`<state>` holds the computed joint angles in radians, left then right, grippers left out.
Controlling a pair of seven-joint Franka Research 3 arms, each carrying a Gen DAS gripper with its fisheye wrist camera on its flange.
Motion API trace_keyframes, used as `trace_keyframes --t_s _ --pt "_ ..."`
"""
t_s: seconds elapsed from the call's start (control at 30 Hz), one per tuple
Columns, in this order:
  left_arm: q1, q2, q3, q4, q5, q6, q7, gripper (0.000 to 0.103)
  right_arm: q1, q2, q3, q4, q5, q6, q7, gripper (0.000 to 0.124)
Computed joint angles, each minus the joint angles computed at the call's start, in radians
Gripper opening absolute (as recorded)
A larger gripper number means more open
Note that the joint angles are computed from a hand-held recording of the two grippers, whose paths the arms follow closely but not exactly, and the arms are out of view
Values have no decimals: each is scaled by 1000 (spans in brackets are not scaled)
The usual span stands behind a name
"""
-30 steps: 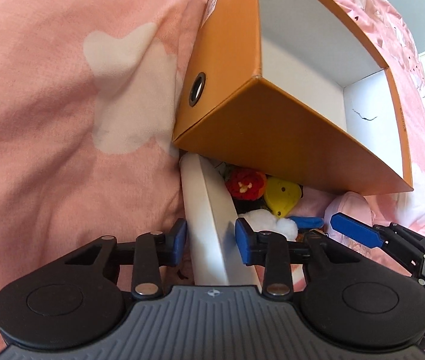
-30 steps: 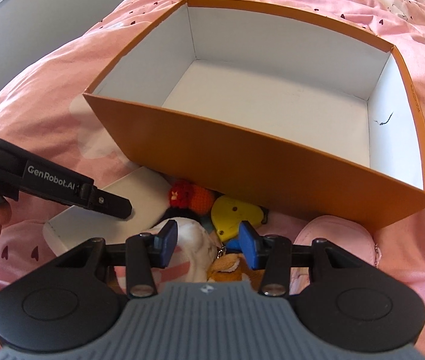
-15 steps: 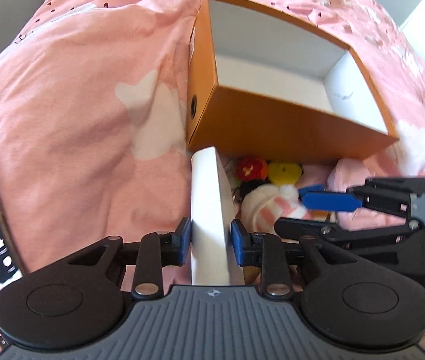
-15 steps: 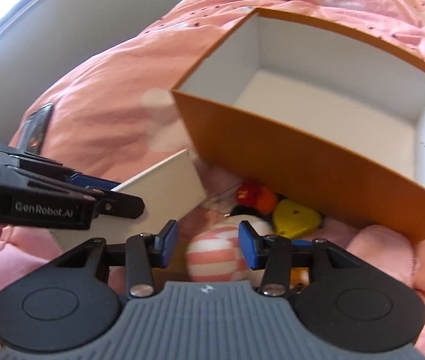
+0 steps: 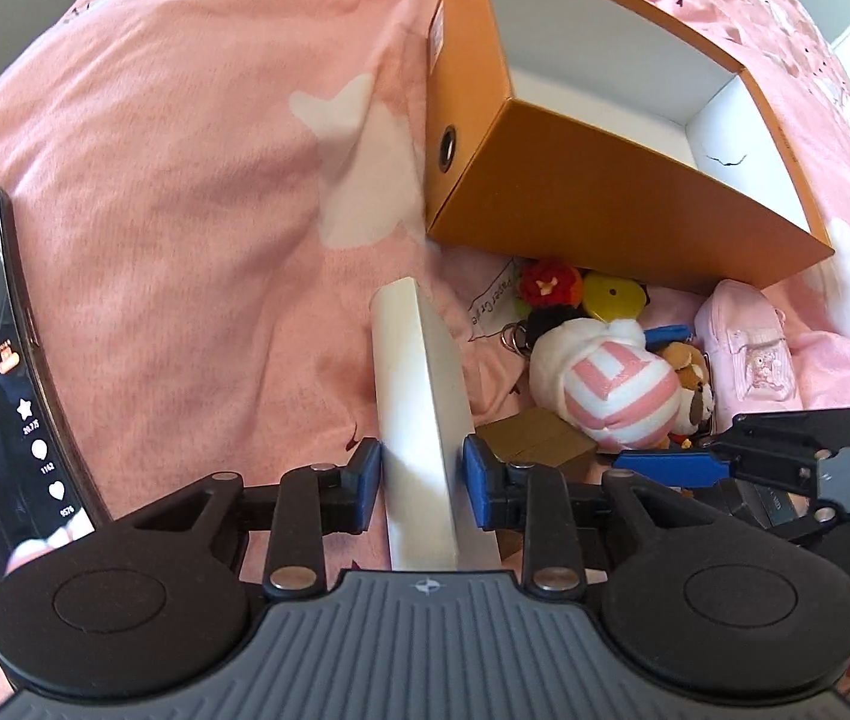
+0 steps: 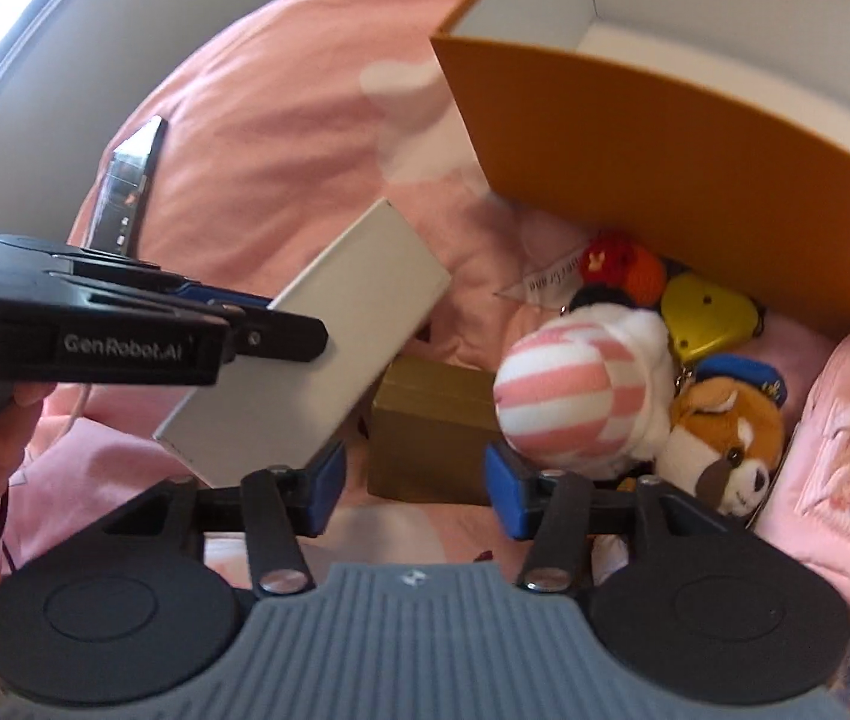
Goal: Organize objects
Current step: 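Grasp the brown cardboard cube with the right tool while the left tool carries the white box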
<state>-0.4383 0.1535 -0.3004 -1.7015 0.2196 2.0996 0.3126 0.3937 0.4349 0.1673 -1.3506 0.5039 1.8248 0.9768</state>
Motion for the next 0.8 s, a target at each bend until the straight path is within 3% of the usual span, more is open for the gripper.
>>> trace_keyframes --t_s 0.17,0.33,0.4,0.8 --pt "12 -2 2 -22 -41 21 -1 38 19 29 -8 0 -31 8 60 64" --pt "43 -20 5 -95 -154 121 -5 40 21 56 1 12 -25 10 79 65" --pt "42 -24 6 -104 -146 134 -27 39 24 59 3 9 -27 15 79 64" --pt "-36 33 -1 54 83 -36 -68 34 25 50 8 -28 -15 66 100 64"
